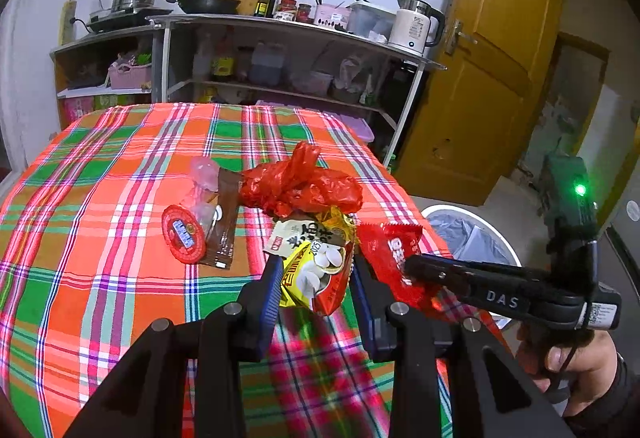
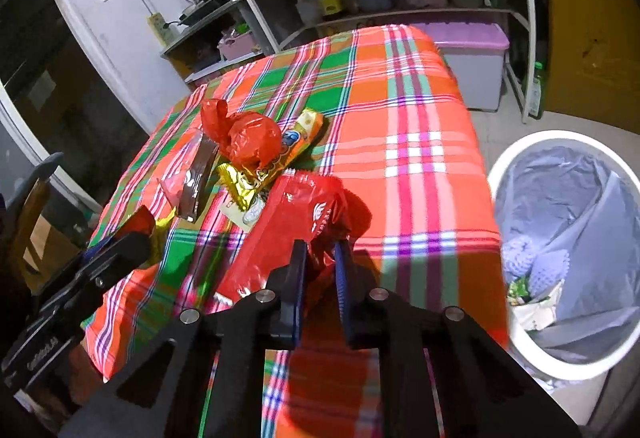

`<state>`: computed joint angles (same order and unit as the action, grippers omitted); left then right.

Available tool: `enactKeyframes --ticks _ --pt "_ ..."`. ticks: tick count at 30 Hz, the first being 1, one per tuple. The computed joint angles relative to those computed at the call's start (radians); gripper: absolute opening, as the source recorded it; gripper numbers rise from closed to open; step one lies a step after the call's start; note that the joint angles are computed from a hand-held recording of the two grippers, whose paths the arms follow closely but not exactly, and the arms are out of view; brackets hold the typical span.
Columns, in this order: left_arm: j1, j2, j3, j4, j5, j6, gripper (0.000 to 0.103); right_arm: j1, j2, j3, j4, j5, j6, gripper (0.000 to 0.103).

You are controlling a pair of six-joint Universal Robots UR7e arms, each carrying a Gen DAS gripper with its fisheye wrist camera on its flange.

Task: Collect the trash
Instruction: 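Carry both packets over the bin and open both grippers to drop them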

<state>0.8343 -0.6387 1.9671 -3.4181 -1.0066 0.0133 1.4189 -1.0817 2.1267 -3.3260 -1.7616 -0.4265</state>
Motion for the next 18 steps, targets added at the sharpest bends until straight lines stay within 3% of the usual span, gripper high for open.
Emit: enactKeyframes --ticks 18 --pt "-0.086 0.013 0.020 -0.023 0.000 -0.002 0.034 -0.023 -0.179 0.161 -0.109 0.042 -0.046 0.012"
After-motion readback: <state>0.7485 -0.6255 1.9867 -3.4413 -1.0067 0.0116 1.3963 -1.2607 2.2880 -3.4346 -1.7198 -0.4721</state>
